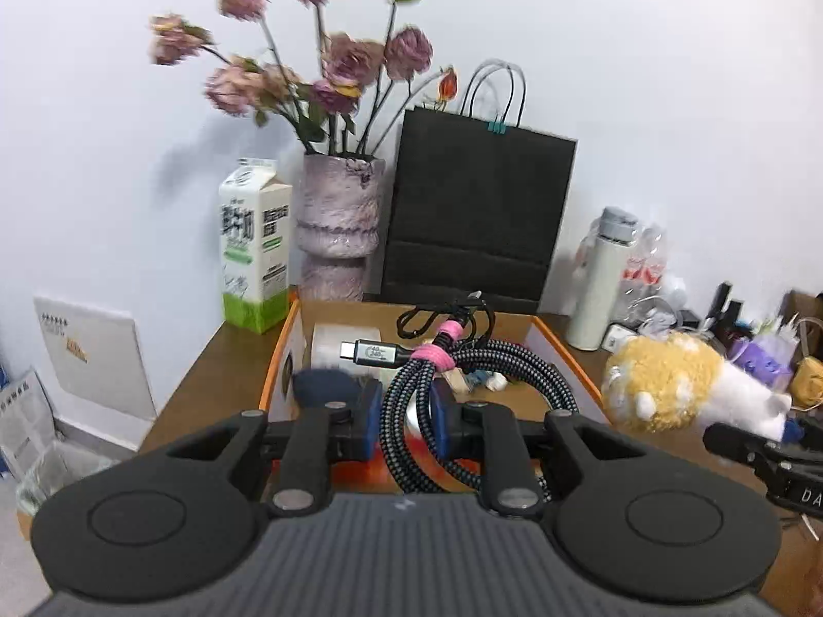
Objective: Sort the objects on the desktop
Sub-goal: 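Carry the cable and plush sheep into the box and open both tools, then grasp the purple drawstring pouch with the left tool while the right tool grasps the thin black cable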
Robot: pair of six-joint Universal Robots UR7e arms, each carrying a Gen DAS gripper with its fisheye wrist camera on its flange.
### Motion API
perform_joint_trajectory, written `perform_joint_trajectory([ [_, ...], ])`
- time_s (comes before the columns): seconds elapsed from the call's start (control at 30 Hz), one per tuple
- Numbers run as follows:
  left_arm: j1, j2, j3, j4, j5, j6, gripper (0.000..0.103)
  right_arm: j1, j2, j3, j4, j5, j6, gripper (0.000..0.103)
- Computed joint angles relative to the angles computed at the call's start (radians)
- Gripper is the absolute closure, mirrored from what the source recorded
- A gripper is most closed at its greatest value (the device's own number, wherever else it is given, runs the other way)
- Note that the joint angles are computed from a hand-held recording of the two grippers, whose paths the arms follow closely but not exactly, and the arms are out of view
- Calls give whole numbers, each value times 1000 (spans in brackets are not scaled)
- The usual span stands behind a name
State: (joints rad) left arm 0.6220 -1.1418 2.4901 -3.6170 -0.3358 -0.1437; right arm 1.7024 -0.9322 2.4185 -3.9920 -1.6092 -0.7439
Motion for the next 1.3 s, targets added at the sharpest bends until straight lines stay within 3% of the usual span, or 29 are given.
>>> perform_joint_trajectory([
  [0.1, 141, 65, -196, 57, -24, 139, 83, 91, 61, -204, 174, -161, 15, 50],
  [0.27, 315, 88, -403, 525, -81, -36, 84, 181, 220, -520, 509, -456, 53, 50],
  [0.33, 353, 112, -449, 595, -95, -39, 93, 197, 296, -619, 574, -554, 35, 50],
  [0.47, 384, 139, -468, 569, -112, 6, 90, 196, 436, -748, 576, -663, -23, 44],
  [0.53, 377, 117, -444, 565, -127, 25, 82, 194, 454, -748, 585, -690, -34, 43],
  [0.57, 372, 108, -428, 524, -132, 63, 76, 192, 445, -730, 588, -674, -41, 44],
  [0.6, 363, 100, -417, 504, -118, 82, 62, 191, 429, -706, 579, -650, -46, 43],
  [0.63, 353, 92, -407, 491, -95, 88, 55, 192, 414, -685, 566, -635, -45, 42],
  [0.7, 332, 60, -381, 485, -73, 89, 55, 196, 381, -649, 521, -602, -43, 36],
  [0.77, 303, 15, -347, 530, -41, 41, 48, 200, 338, -599, 472, -546, -36, 30],
  [0.83, 266, -3, -290, 479, 18, 21, 27, 188, 279, -526, 424, -447, -21, 25],
  [0.9, 236, 10, -220, 324, 63, 53, 22, 156, 218, -429, 365, -325, 5, 23],
  [0.97, 201, 33, -145, 254, 139, -32, 21, 110, 174, -331, 305, -211, 41, 19],
  [1.03, 186, 50, -81, 336, 196, -237, 21, 63, 168, -256, 225, -141, 84, 18],
  [1.1, 171, 27, -27, 428, 156, -403, 20, 26, 199, -205, 119, -115, 102, 18],
  [1.2, 158, 36, 27, 419, 78, -474, 15, -15, 250, -154, 4, -98, 76, 18],
  [1.3, 129, 69, 77, 414, 73, -530, 7, -56, 274, -116, -55, -49, 49, 18],
])
